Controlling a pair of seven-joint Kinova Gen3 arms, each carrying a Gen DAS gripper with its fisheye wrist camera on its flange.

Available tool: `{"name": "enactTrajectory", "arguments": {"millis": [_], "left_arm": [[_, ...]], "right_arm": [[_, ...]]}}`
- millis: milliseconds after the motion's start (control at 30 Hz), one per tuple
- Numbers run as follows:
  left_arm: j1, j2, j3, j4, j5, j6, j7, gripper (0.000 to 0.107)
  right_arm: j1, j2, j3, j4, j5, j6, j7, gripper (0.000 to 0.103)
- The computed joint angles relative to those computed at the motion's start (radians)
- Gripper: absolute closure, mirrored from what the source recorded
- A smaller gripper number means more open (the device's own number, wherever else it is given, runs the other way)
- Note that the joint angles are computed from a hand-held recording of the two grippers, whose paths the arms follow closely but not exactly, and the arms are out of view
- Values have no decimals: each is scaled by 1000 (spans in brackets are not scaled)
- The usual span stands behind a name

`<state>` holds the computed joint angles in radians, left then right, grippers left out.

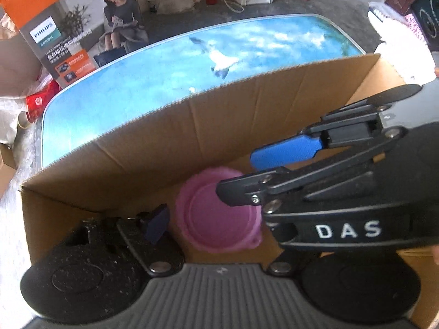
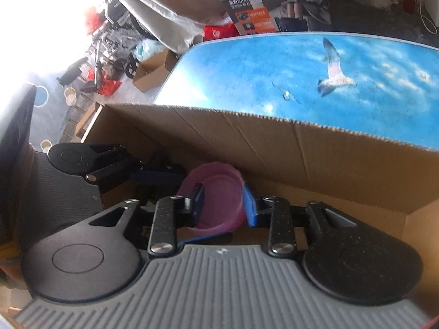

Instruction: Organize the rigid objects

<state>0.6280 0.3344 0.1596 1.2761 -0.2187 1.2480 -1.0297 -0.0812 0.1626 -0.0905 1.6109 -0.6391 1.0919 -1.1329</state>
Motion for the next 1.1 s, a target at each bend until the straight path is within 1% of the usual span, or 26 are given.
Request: {"name": "enactTrajectory", "arguments": {"millis": [33, 100, 167, 267, 367, 433, 467, 500, 600, 633, 667, 733, 800, 867, 933, 1033, 1100], "left_arm": [[7, -6, -1, 0, -7, -4, 10, 22], [19, -20, -2, -5, -23, -2, 29, 21], [32, -46, 0, -1, -43, -8, 49, 20], [64, -89, 12, 2, -95, -3, 91, 18], [97, -142, 35, 9, -152, 3, 134, 17], [114, -178, 57, 14, -184, 5, 162, 16], [122, -195, 70, 17, -200, 7, 176, 16], [137, -217, 86, 24, -224, 7, 196, 15], [178, -275, 144, 65, -313, -17, 278, 15], [189, -288, 166, 78, -343, -19, 311, 15], [200, -294, 188, 85, -367, -15, 340, 14], [224, -299, 229, 92, -399, 5, 388, 13], [253, -295, 259, 99, -425, 30, 454, 13], [282, -293, 278, 115, -433, 38, 528, 13], [289, -302, 298, 140, -419, 30, 584, 11], [317, -323, 310, 216, -433, -15, 706, 11], [323, -346, 328, 290, -453, -77, 787, 10]], "right_arm": [[6, -5, 1, 4, -12, -4, 10, 58], [21, -20, 7, 11, -36, -8, 28, 54], [34, -53, 17, 17, -58, 12, 39, 53], [59, -123, 45, 44, -115, 29, 84, 48], [77, -234, 99, 94, -185, 43, 151, 42], [65, -321, 157, 131, -221, 48, 192, 30], [69, -367, 178, 151, -239, 54, 213, 27], [85, -413, 199, 171, -268, 69, 246, 22], [62, -550, 290, 222, -285, 87, 266, 15], [50, -591, 314, 233, -279, 89, 258, 9], [46, -630, 333, 243, -272, 95, 251, 8], [45, -708, 358, 266, -249, 97, 228, 1], [42, -778, 381, 291, -220, 100, 208, 1], [47, -839, 385, 304, -175, 110, 174, 1], [61, -897, 372, 315, -114, 118, 145, 1], [109, -979, 319, 331, 0, 111, 106, 1], [134, -1030, 275, 355, 73, 89, 97, 1]]}}
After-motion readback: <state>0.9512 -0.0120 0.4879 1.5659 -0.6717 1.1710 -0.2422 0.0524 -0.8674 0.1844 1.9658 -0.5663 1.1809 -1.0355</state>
